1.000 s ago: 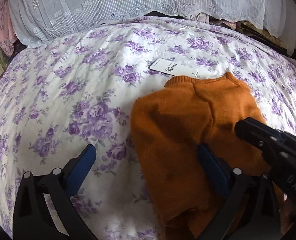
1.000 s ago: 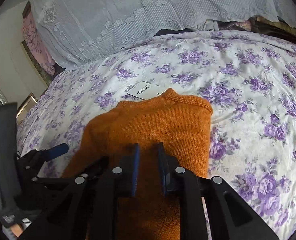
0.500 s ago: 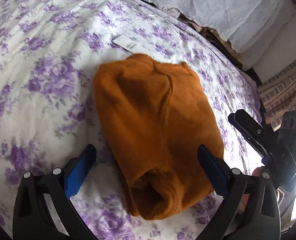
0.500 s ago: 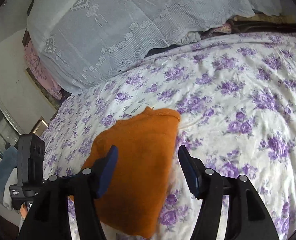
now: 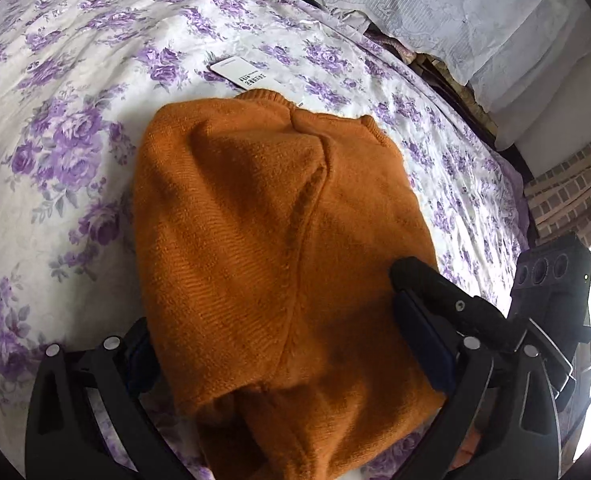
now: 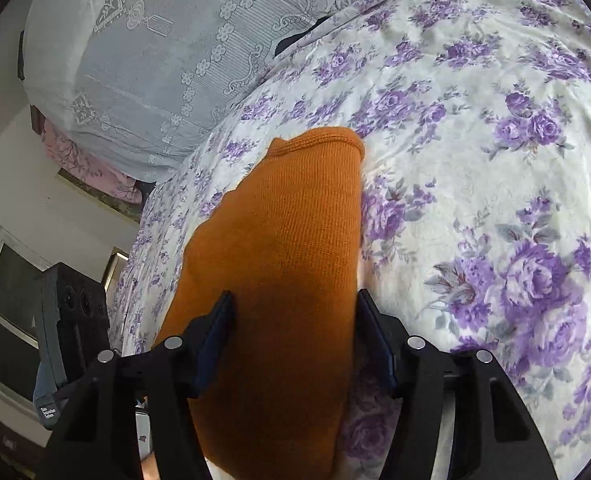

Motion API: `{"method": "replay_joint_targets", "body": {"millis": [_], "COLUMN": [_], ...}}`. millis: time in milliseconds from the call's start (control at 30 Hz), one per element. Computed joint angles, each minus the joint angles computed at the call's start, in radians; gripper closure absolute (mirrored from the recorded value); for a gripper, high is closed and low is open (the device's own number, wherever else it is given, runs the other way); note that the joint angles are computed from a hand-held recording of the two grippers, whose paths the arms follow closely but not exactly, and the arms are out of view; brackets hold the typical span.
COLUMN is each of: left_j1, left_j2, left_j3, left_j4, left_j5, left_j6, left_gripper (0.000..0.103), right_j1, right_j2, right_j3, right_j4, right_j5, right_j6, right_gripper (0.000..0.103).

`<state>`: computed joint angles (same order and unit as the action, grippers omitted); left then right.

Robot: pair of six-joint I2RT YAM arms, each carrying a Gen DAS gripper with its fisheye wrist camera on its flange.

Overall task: Fold small clothes
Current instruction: 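Grasp the folded cardigan end with the left tool while the right tool grasps it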

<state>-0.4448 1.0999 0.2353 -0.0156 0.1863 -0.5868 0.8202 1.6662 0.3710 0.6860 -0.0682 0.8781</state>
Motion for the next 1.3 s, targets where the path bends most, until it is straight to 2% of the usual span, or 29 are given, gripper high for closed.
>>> {"method": "replay_joint_targets", "body": {"millis": [167,233,300,367,400,467,600,667,733,833,1000,1300], "left_j1": [-0.046,-0.083,-0.095,-0.075,-0.053,0.011,-0.014,-0.044,-0.078,-0.127,-0.147,-0.220], "left_j2": [-0.043,-0.085,-0.120,-0.111,-0.082,-0.016,-0.007,-0.023,-0.055,-0.097,-0.184,-0.251], "left_j3": [-0.010,-0.020,-0.031,-0.037,-0.039,-0.047,-0.057,-0.058,-0.061,-0.067,-0.087,-0.080], "left_j4": [-0.018,-0.031,-0.036,-0.022,0.001,0.069,0.106,0.093,0.073,0.048,0.007,-0.053], "left_j5": [-0.073,-0.107,-0.109,-0.092,-0.069,0.010,-0.019,-0.056,-0.093,-0.153,-0.178,-0.245], "left_j6": [-0.023,-0.037,-0.036,-0.025,-0.023,-0.015,-0.040,-0.049,-0.053,-0.066,-0.080,-0.103], "left_gripper": [0.009,0.020,0.024,0.024,0.022,0.017,0.015,0.017,0.026,0.031,0.038,0.040], "right_j1": [0.025,0.046,0.071,0.065,0.051,0.003,-0.007,0.003,0.017,0.025,0.063,0.074], "right_j2": [0.001,-0.027,-0.052,-0.048,-0.032,0.016,0.030,0.024,0.014,0.003,-0.037,-0.089], "right_j3": [0.004,-0.018,-0.024,-0.015,-0.010,-0.009,-0.012,-0.010,-0.012,-0.016,-0.024,-0.051], "right_j4": [0.005,0.008,-0.005,-0.017,-0.015,0.033,0.058,0.050,0.041,0.036,0.014,0.008], "right_j5": [0.049,0.091,0.133,0.124,0.102,0.019,0.004,0.018,0.046,0.063,0.125,0.140], "right_j6": [-0.021,-0.039,-0.061,-0.069,-0.061,-0.043,-0.039,-0.044,-0.054,-0.066,-0.097,-0.096], "right_gripper": [0.051,0.057,0.058,0.058,0.053,0.051,0.052,0.055,0.057,0.059,0.060,0.061]}}
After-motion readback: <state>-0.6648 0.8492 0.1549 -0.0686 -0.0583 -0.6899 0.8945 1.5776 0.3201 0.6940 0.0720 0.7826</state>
